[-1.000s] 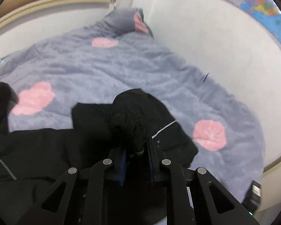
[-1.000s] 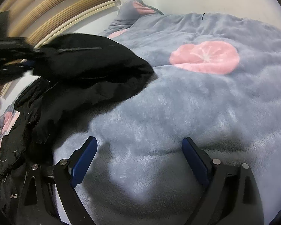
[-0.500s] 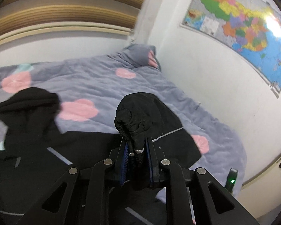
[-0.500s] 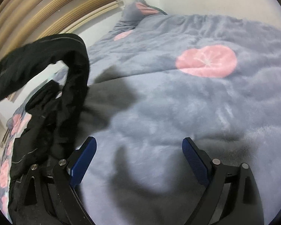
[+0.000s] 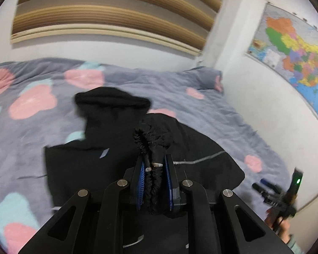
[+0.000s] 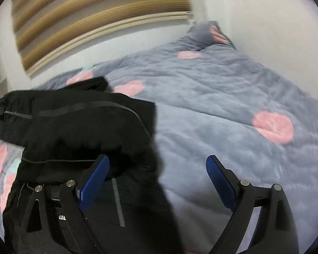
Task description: Fold large clothes
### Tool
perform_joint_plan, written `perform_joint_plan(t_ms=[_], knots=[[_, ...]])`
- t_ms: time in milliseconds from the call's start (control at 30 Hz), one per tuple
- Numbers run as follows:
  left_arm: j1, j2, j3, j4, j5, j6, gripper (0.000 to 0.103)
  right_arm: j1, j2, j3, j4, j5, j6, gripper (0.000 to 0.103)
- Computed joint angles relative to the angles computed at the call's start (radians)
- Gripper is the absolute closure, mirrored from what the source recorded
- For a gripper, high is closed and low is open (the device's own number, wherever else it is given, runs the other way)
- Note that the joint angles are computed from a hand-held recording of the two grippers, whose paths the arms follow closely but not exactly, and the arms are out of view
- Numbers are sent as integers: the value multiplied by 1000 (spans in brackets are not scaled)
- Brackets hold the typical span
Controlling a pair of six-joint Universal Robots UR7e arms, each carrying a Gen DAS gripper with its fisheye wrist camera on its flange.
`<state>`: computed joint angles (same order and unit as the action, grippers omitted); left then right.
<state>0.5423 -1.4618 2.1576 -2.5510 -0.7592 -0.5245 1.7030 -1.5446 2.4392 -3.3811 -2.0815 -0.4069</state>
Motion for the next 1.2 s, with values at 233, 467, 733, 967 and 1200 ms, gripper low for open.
perform_joint_plan(t_ms=[233, 467, 733, 967, 1200], knots=[[96, -138, 92, 248, -3, -132, 85, 106, 185, -132, 171, -37, 118, 9], [257, -104, 163, 85, -102, -73, 81, 136, 358, -207, 211, -102, 110, 25], [273, -213, 248, -81, -179, -15, 49, 124, 461, -210, 123, -190, 5, 31], [296, -189, 239, -115, -259, 0, 38, 125, 468, -208, 117, -197, 8, 29], [255, -69, 184, -6, -122, -48, 72, 125, 451, -209, 150, -178, 18, 29]])
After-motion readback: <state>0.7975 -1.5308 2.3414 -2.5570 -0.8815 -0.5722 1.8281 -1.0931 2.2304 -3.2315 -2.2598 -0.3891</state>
